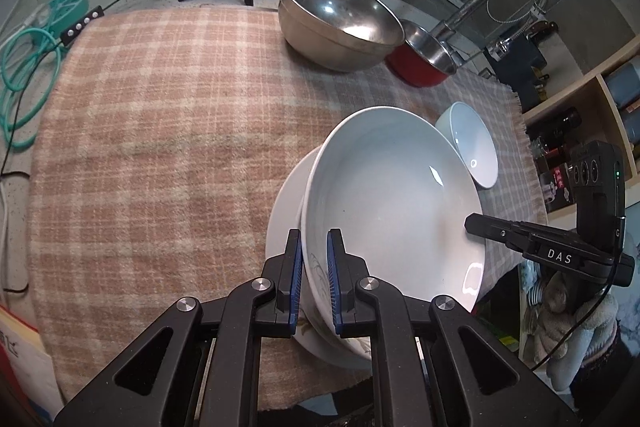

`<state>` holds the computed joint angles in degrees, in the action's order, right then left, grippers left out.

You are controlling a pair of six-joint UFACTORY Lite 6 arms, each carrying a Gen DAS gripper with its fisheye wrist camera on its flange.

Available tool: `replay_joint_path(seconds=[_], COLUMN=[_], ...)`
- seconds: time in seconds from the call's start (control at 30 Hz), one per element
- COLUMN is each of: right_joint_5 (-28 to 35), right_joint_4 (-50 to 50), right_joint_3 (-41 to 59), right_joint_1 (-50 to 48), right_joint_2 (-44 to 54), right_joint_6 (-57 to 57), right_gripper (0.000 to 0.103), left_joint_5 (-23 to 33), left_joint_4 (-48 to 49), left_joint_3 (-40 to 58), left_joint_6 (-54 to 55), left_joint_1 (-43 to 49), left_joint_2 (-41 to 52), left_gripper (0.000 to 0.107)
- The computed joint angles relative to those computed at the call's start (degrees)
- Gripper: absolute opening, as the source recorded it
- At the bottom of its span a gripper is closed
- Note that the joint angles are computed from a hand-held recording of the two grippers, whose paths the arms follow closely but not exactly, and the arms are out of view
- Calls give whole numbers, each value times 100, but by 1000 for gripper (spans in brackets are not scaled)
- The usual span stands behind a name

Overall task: Organize plates and bowls
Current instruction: 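Lift the gold-leaf plate with both grippers and carry it over the floral plate stack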

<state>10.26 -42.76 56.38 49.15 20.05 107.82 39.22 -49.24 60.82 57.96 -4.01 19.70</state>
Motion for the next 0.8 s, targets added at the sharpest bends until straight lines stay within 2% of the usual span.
replay_joint_path(seconds=[0.57,0.8], right_joint_5=[226,476], right_joint_4=[276,762], right_joint_3=[64,279], right_joint_1=[136,157], right_joint_2=[134,284], right_joint_6=[-265,-931], right_gripper=[9,11], left_joint_5=[-147,-205], left_joint_4=[53,126], left_joint_3=[-204,-257], left_joint_6=[-84,-125], left_joint_1=[-157,-217], left_joint_2=[-11,37], left_gripper=[10,10])
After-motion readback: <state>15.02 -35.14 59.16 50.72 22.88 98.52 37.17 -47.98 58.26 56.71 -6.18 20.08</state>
